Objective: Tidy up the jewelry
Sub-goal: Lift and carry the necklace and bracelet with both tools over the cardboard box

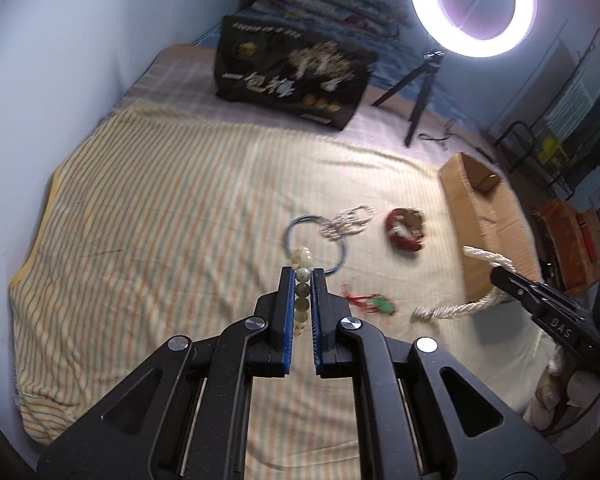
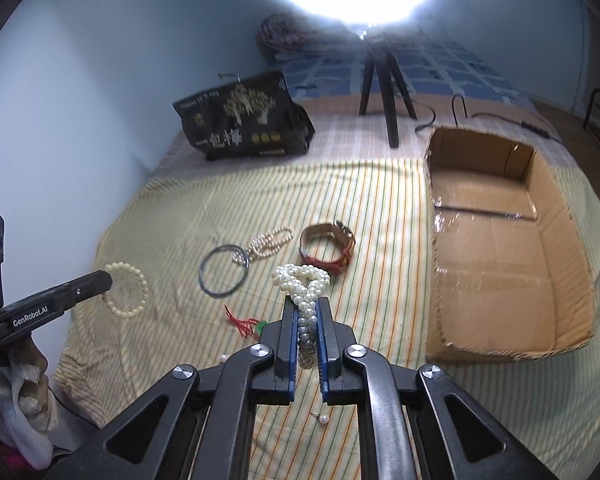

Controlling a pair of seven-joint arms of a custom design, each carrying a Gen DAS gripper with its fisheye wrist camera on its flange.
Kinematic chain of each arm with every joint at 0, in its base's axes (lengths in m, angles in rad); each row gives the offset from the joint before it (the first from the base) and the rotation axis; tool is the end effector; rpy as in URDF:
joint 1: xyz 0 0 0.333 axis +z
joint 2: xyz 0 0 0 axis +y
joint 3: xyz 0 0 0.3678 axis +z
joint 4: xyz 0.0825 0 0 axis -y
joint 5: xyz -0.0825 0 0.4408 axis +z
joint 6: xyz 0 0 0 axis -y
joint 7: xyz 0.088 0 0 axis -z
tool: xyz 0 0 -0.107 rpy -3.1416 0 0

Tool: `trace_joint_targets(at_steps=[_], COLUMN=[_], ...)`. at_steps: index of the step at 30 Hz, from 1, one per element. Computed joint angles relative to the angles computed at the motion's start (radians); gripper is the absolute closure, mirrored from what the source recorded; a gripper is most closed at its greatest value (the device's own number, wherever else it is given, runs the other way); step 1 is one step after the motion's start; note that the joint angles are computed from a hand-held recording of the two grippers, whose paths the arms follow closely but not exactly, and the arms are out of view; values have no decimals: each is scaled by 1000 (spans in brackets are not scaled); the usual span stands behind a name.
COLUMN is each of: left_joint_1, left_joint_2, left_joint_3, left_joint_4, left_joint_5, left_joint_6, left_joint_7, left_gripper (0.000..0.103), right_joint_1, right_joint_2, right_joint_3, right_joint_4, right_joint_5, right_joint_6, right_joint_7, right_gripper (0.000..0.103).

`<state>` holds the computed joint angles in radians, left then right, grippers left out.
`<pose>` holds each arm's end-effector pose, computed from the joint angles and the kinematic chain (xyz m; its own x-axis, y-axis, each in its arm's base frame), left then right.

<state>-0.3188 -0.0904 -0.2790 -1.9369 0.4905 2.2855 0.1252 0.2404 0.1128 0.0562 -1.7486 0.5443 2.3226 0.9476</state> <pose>0.5171 -0.3464 0.6073 0.4752 -0.8348 0.2779 -0.6611 -0.5472 -0.5133 0.6639 0.2107 0.5879 0.6316 -0.7480 -0.2039 -0.6954 -0.4302 -0.5756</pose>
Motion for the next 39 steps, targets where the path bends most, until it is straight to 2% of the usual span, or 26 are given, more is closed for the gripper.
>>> trace_joint_targets(at_steps=[11, 17, 22, 28, 39], left_joint_1=[-40, -72, -98, -126, -175], left_joint_2=[116, 208, 284, 379, 568], left_joint_3=[-19, -10, 5, 23, 52], left_joint_4=[172, 285, 382, 501, 740], left_joint_5=[99, 123, 128, 112, 43], left_joint_6=[36, 53, 63, 75, 74], left_joint_7=[-13, 11, 41, 96, 220], left_gripper=[98, 98, 98, 98, 98], right_joint_1=[-34, -44, -48, -64, -91], right_joint_2=[15, 48, 101, 197, 380], right_joint_3=[-11, -16, -23, -33, -52], right_joint_4=[91, 150, 229, 357, 605], right_joint_5=[84, 69, 13, -35, -132], right_joint_6=[-6, 34, 69, 66, 7], right_joint_7=[-44, -33, -3, 56, 156], right_gripper=[97, 97, 97, 97, 97])
